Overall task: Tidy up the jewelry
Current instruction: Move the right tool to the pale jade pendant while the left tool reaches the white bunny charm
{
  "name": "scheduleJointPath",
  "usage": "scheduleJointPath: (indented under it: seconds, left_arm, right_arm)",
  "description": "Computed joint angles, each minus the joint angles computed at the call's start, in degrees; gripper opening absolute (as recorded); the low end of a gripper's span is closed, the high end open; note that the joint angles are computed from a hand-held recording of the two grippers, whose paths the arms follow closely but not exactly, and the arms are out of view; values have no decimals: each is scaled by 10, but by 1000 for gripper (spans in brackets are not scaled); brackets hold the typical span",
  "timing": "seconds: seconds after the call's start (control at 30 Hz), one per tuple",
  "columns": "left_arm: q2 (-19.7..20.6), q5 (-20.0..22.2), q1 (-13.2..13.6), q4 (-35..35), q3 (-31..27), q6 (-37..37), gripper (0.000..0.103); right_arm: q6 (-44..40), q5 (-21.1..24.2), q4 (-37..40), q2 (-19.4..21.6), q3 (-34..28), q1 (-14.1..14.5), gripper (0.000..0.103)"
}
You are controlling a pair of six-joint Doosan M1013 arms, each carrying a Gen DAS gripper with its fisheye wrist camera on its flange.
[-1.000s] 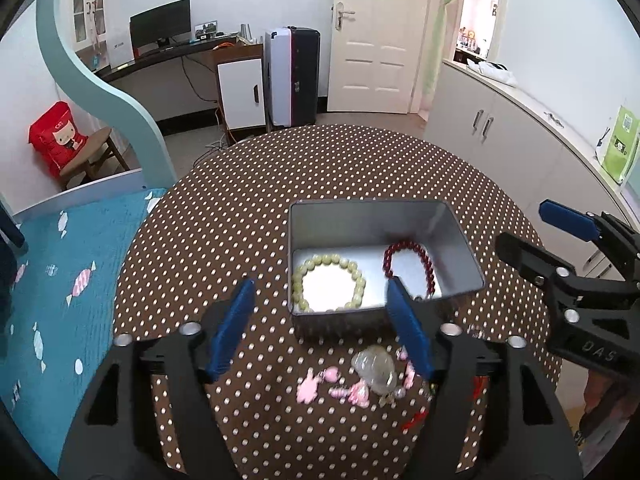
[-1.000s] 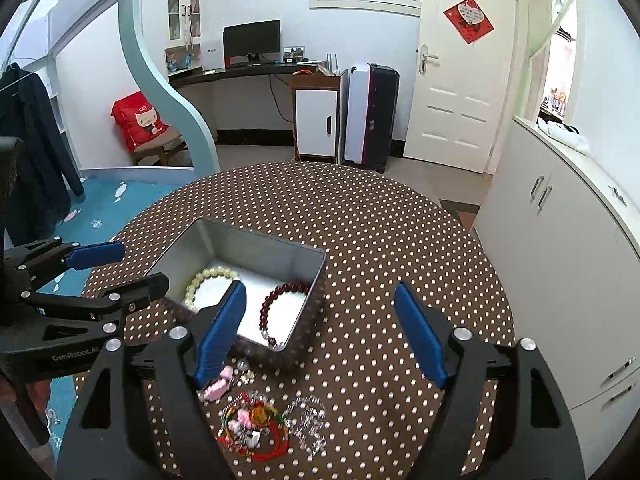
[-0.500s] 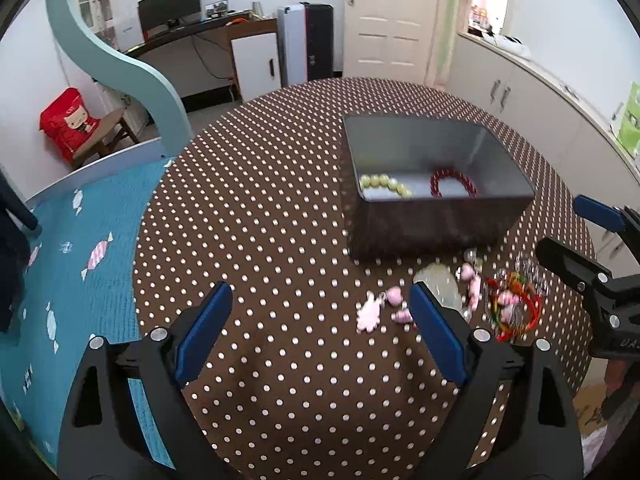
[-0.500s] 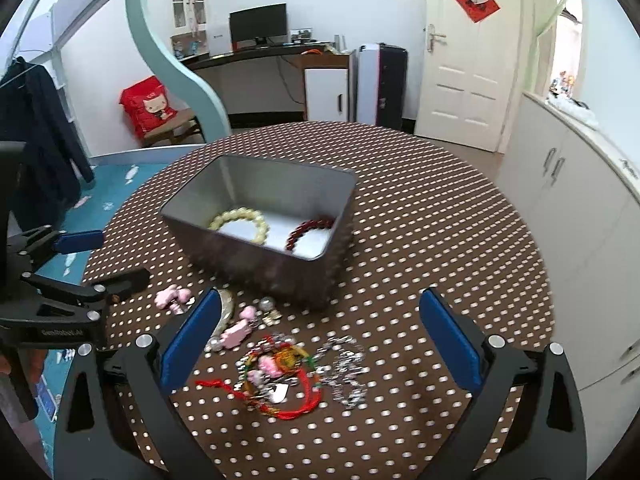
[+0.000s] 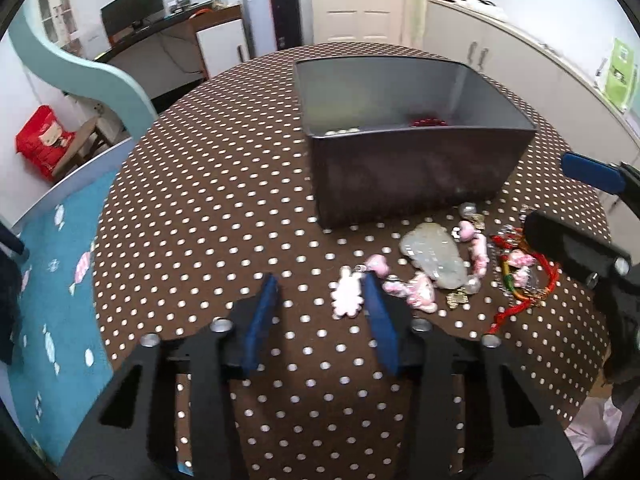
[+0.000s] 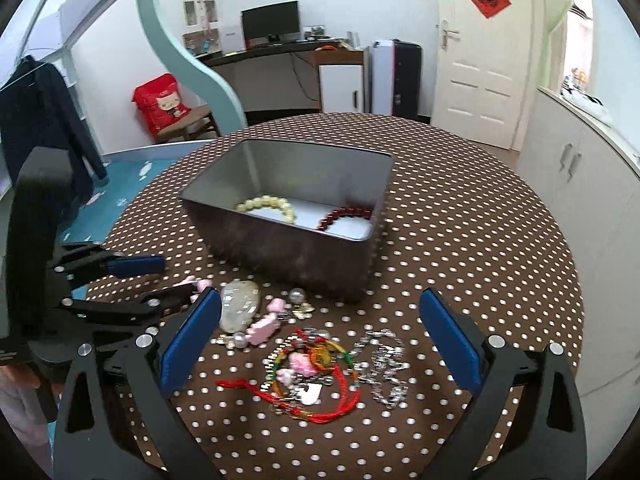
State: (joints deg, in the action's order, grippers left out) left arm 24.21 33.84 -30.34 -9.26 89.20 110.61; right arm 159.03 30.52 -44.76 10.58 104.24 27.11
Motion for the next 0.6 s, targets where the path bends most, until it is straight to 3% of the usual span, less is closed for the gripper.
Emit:
scheduleJointPath:
  seconds: [0.07, 0.1, 0.2, 0.3, 0.5, 0.6]
  left_arm:
    - [1, 4, 3, -35, -1, 31, 19]
    - [1, 2, 4, -40, 0, 33, 16]
    - [4, 13, 11, -65, -5, 25, 16]
    - [4, 22, 17, -89, -8, 23, 16]
    - [-2, 32, 29, -117, -1, 22, 16]
    - [-5, 34, 33, -129, 3, 28, 16]
  right_arm:
    - [-13, -15, 2, 2, 0, 1, 96]
    - [-19, -24, 3, 2, 0, 1, 95]
    - [-55, -50, 28, 7, -4, -1, 85]
    - [-137, -64, 103, 19, -17, -4, 64]
    - [-228, -52, 174, 38, -39, -4, 47]
    - [-243, -24, 185, 52, -55, -2, 44]
